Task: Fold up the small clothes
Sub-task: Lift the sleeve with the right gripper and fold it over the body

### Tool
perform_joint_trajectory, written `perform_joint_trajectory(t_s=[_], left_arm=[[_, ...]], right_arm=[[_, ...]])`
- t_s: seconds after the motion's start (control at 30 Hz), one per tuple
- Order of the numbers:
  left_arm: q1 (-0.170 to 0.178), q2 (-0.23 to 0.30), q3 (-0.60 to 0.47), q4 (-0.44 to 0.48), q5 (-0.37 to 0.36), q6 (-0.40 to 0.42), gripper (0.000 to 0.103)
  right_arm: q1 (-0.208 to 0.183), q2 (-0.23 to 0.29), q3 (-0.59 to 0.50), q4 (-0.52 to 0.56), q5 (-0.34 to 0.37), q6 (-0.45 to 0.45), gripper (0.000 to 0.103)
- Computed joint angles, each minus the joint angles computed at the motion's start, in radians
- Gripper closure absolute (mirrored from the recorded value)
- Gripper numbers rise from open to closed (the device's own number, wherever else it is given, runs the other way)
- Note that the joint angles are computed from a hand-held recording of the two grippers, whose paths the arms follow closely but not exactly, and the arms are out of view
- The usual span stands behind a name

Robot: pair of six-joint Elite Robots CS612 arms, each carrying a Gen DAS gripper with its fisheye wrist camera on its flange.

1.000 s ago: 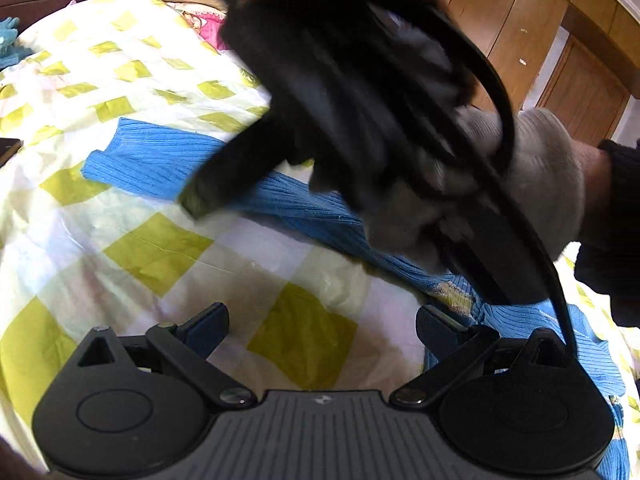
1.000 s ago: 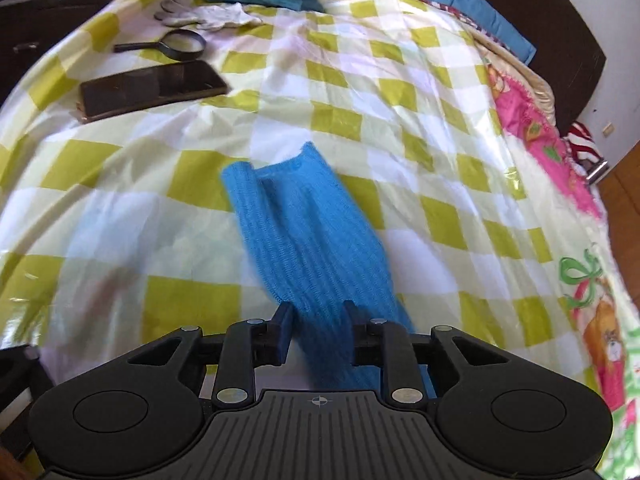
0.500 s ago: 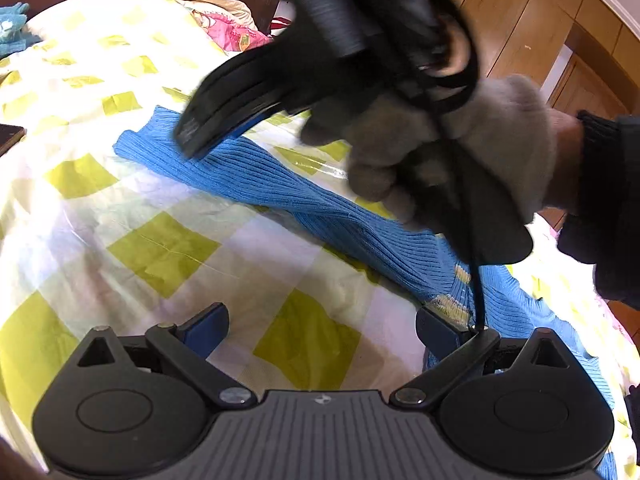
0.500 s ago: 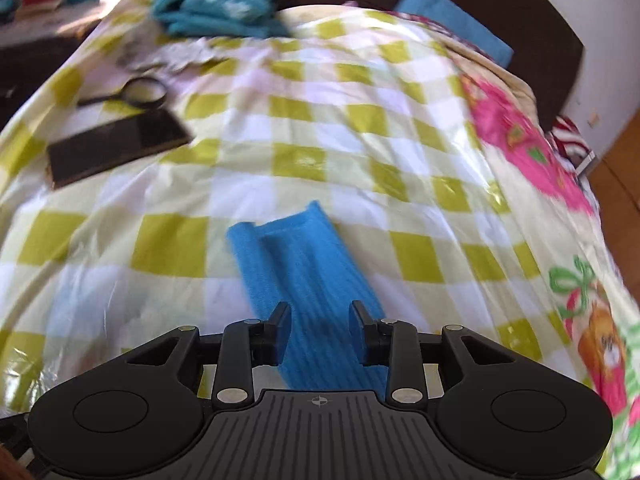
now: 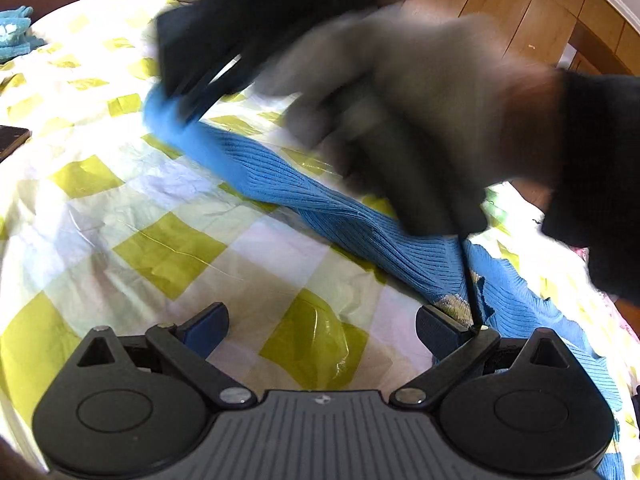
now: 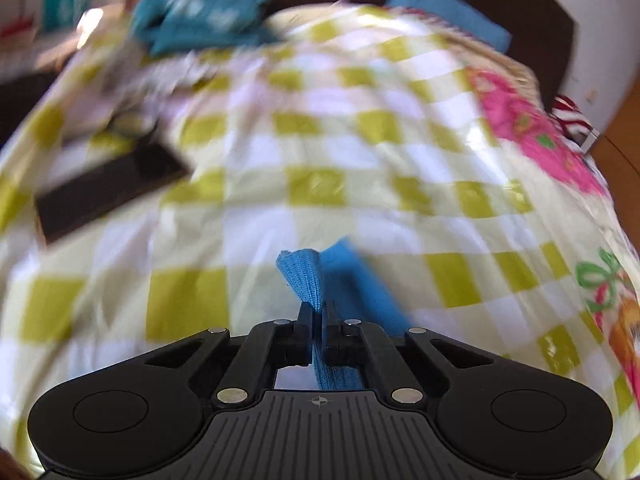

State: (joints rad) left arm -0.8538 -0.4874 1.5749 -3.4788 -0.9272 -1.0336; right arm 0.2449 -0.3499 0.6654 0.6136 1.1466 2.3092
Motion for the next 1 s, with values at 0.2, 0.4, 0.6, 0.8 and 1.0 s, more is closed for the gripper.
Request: perform_joint_trajectory(t_s=[0.2, 0.4, 0.6, 0.8, 1.0], left_arm=[[-0.013, 0.001, -0.009, -0.026, 0.048, 0.066, 0.000], [-0.040, 0.010, -0.076, -0.048, 0.124, 0.307, 0.000], [-0.045, 0.035, -0.165, -0.031, 0.107, 0.475, 0.000], [-0.051, 0.063, -0.250, 0.078, 0.065, 0.597, 0.000], [-0.058, 0.067, -0.292, 0.198, -0.012, 0.656, 0.000]], right_arm=[[-0.113, -0.184, 0.209, -0.209, -0.112, 0.401, 0.103], [-0.241, -0.352, 0.482, -0.483, -0.085, 0.765, 0.103], [-0.373, -0.453, 0.707, -0.664, -0.052, 1.048, 0.102], [-0.452, -0.413, 0.746, -0.633, 0.046, 1.129, 0.102], [-0.498, -0.352, 0.736, -0.601, 0.016, 1.178, 0.102]])
